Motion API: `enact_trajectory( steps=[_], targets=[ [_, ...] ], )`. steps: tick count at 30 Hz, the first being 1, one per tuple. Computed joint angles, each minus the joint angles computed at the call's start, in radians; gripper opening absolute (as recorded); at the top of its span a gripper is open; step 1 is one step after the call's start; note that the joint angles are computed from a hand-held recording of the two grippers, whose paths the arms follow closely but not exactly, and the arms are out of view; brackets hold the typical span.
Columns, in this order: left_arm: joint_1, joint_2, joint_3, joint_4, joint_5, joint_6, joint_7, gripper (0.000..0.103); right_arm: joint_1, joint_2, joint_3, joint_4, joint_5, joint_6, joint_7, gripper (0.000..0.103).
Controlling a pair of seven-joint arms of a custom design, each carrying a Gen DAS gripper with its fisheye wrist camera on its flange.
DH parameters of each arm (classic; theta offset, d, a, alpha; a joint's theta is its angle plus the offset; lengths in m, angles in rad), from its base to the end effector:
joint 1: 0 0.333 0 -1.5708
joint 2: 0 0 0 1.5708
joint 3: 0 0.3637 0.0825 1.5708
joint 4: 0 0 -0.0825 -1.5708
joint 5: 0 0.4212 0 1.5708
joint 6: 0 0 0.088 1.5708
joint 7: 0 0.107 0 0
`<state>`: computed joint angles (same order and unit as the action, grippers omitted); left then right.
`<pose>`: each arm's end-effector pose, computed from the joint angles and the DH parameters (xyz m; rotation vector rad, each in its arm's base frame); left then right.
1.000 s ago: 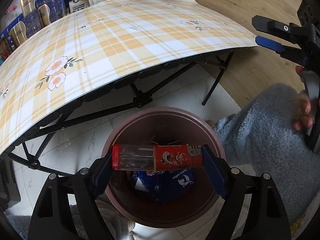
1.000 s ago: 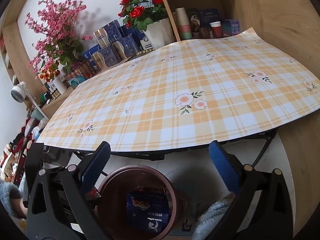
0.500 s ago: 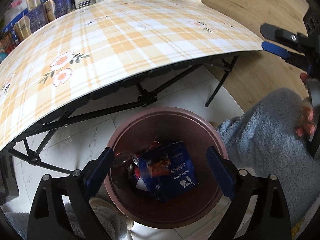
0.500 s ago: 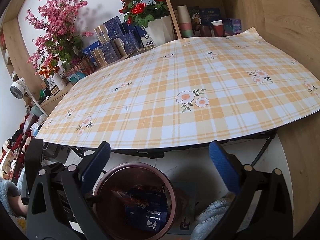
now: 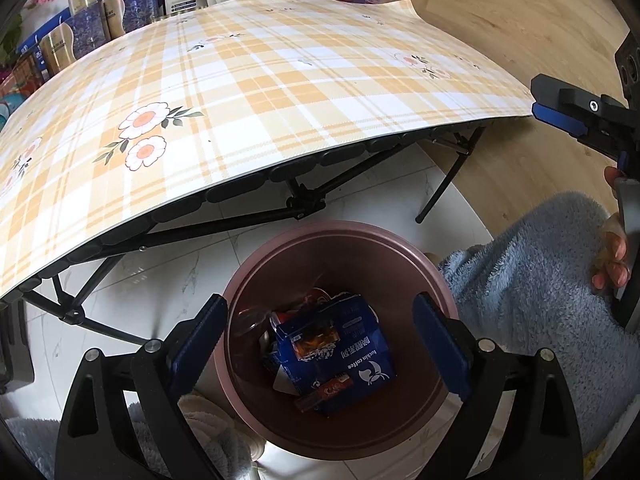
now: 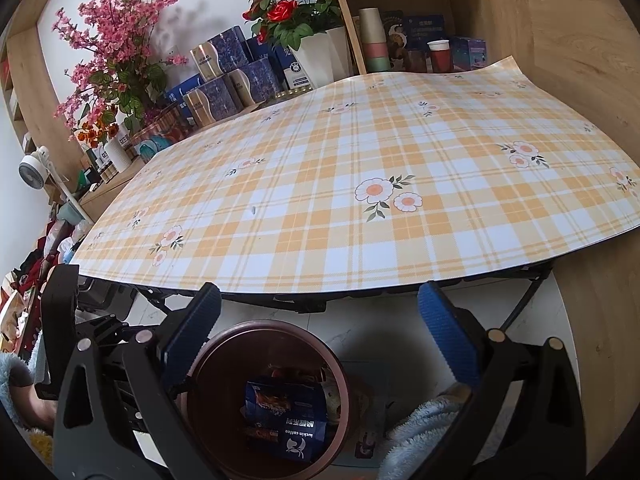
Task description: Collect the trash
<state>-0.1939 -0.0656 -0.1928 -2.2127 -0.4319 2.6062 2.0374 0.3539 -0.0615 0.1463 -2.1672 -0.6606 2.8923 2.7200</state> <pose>0.5418 -0.2128 0.4818 -1.4407 2.5248 -0.7703 0.5050 0.3190 0.5327 -1.5975 1.7092 -0.4721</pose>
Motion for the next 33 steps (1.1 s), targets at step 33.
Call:
enact_trajectory(
  steps=[33],
  targets=[
    [0.234, -0.272, -0.066, 0.174, 0.65, 0.185, -0.705, 0.097, 0.072, -0.022, 0.048, 0.447, -0.144, -0.432, -0.147, 0.097]
  ],
)
